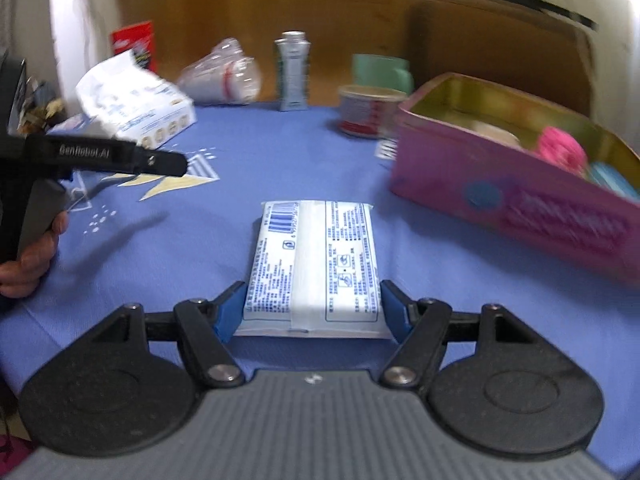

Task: Organize soft objects
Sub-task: 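Grasp the white packet with the left gripper while the right gripper releases it, then carry the white packet into the pink tin and open the left gripper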

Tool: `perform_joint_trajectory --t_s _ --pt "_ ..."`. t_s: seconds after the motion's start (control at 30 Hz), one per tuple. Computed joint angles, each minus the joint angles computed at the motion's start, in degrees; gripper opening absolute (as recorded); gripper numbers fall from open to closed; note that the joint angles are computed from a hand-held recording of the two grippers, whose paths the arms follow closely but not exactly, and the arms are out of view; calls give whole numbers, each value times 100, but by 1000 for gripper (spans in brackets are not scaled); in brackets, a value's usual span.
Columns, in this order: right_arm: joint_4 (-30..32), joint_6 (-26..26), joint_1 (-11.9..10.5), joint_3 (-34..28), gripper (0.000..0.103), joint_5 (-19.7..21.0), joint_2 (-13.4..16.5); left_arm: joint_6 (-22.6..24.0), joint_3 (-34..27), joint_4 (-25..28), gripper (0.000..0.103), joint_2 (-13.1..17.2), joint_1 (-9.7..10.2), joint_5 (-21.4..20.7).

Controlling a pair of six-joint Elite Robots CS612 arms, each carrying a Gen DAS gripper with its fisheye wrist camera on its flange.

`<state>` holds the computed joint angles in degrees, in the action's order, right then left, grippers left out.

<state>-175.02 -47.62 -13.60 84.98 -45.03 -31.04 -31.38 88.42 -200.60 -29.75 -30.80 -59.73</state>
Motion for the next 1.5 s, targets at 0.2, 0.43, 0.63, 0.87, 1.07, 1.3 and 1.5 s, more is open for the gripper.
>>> perform_joint_trajectory --t_s 0.2,0.43,0.63,0.87,1.07,1.3,1.5 --pt "-333 165 -129 165 83 154 8 247 -63 451 103 -37 -113 253" --pt "-345 -58 -235 191 88 384 46 -313 25 573 102 -143 -94 -287" --pt "-337 -94 -301 173 88 566 88 -284 18 385 93 -219 -105 -1110" --pt "-348 -152 -324 138 88 706 131 60 -292 774 79 -194 -150 -1797" --pt "-344 -284 -342 121 86 794 160 222 -668 1203 63 -55 -158 -2187" --pt "-609 -363 -367 151 79 942 201 306 -825 1269 50 -47 -206 -2044" --pt "-2139 832 -411 -112 78 1392 430 1040 -1064 819 50 -75 -278 -1555"
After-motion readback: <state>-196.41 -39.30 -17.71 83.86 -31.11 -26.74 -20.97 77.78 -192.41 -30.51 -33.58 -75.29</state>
